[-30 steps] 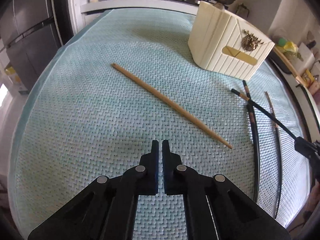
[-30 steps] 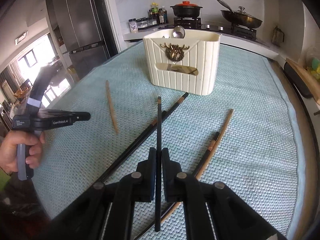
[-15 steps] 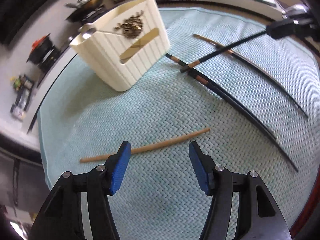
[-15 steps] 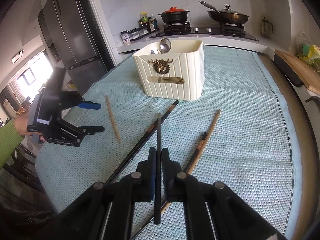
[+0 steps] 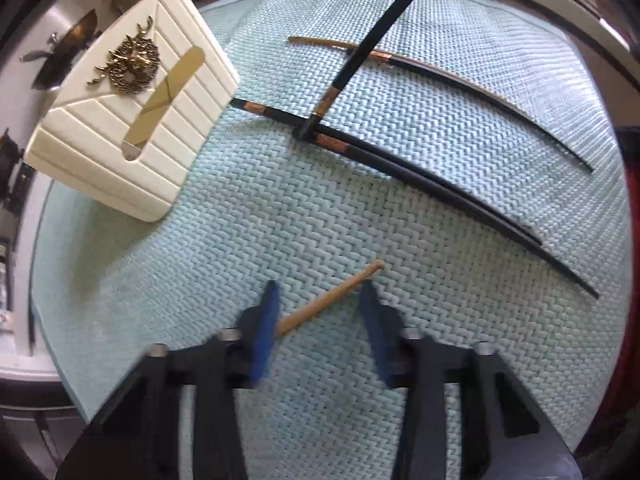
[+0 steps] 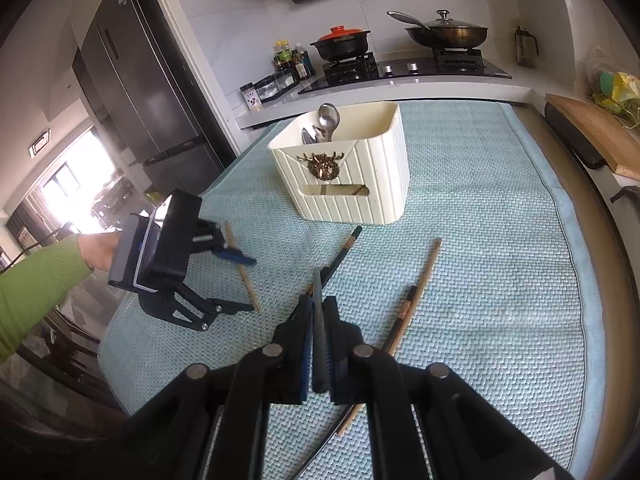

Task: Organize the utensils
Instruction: 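Close the right tool on a black chopstick while the left tool lowers to a wooden chopstick, then close the left tool on the wooden chopstick while the right tool lifts its chopstick, then carry both held chopsticks up over the cream box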

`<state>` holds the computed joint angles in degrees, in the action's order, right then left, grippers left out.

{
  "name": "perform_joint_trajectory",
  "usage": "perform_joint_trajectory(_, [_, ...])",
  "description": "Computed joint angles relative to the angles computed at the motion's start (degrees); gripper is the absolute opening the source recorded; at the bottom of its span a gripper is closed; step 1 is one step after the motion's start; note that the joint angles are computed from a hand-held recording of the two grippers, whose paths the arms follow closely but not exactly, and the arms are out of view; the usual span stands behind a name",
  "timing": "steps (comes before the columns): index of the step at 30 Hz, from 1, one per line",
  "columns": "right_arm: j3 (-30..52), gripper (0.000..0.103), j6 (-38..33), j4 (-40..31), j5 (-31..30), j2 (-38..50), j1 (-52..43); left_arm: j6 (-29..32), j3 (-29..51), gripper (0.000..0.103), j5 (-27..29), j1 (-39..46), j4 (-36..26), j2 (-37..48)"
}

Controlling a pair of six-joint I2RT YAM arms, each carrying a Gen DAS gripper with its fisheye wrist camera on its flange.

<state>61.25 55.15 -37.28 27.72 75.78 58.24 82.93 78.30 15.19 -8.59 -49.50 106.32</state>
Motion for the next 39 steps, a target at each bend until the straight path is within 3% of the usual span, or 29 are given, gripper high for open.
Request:
perform_joint_trajectory(2, [0.65,0.006,-0.58,-0.52,0.36,-0.04,-0.24,-0.43,-1.38,0.009,0.76,0.11,1.29,-0.82])
perform_joint_trajectory(4, [1.1,0.006,-1.21,-0.71,0.27,-0.07,-0.63,-2.83,0.54,0.0,2.49,0.47,-1.26,0.18])
perform_joint_trajectory(8, [1.7,0.006,-2.05,-1.03,0.26,0.06,-1.23,-6.28,1.69,0.0,6.28,1.9,-2.77,-0.36])
perform_joint_trajectory(15, [2.36,0.006,-2.3,-1.93,2.09,-1.04,-1.06,-10.27,10.14,0.0,15.3,5.99,-11.33,0.37])
perform_joint_trajectory(21, [2.33,0.006,-1.9,-2.02,2.92,-1.53,-0.66,-6.76,9.79,0.002,13.83,7.05,-12.15,-1.18])
perform_joint_trajectory(22, [2.48,0.006,-1.8,-2.15,3.18,-1.53,-0.39,-5.33,9.76,0.004,12.4,6.81,-12.08,-1.1])
perform_joint_trajectory(24, [2.79,0.006,-1.54,-2.54,3.67,-1.52,0.25,-1.73,6.46,0.026,8.98,6.3,-9.33,-2.2])
perform_joint_trajectory(26, [3.21,0.006,-1.13,-2.93,4.26,-1.46,0.95,1.33,1.08,0.042,5.24,4.81,-3.74,-4.13])
perform_joint_trajectory(28, [3.5,0.006,-0.55,-3.04,4.9,-1.38,1.51,4.53,-3.34,0.043,2.58,3.59,0.7,-5.53])
perform_joint_trajectory(33, [3.76,0.006,0.77,-3.89,6.16,-1.88,2.58,6.8,-5.5,0.043,-1.38,0.71,4.09,-3.84])
perform_joint_trajectory(34, [3.96,0.006,0.94,-4.18,6.36,-1.88,2.76,6.61,-3.89,0.041,-0.77,0.46,2.33,-2.85])
perform_joint_trajectory(36, [4.27,0.006,1.27,-4.81,6.87,-2.06,3.13,5.18,2.5,0.014,-2.22,-0.38,-5.26,1.4])
perform_joint_trajectory(39, [4.46,0.006,2.0,-5.58,8.06,-2.58,3.8,4.4,5.99,0.003,-3.22,-1.2,-9.64,3.25])
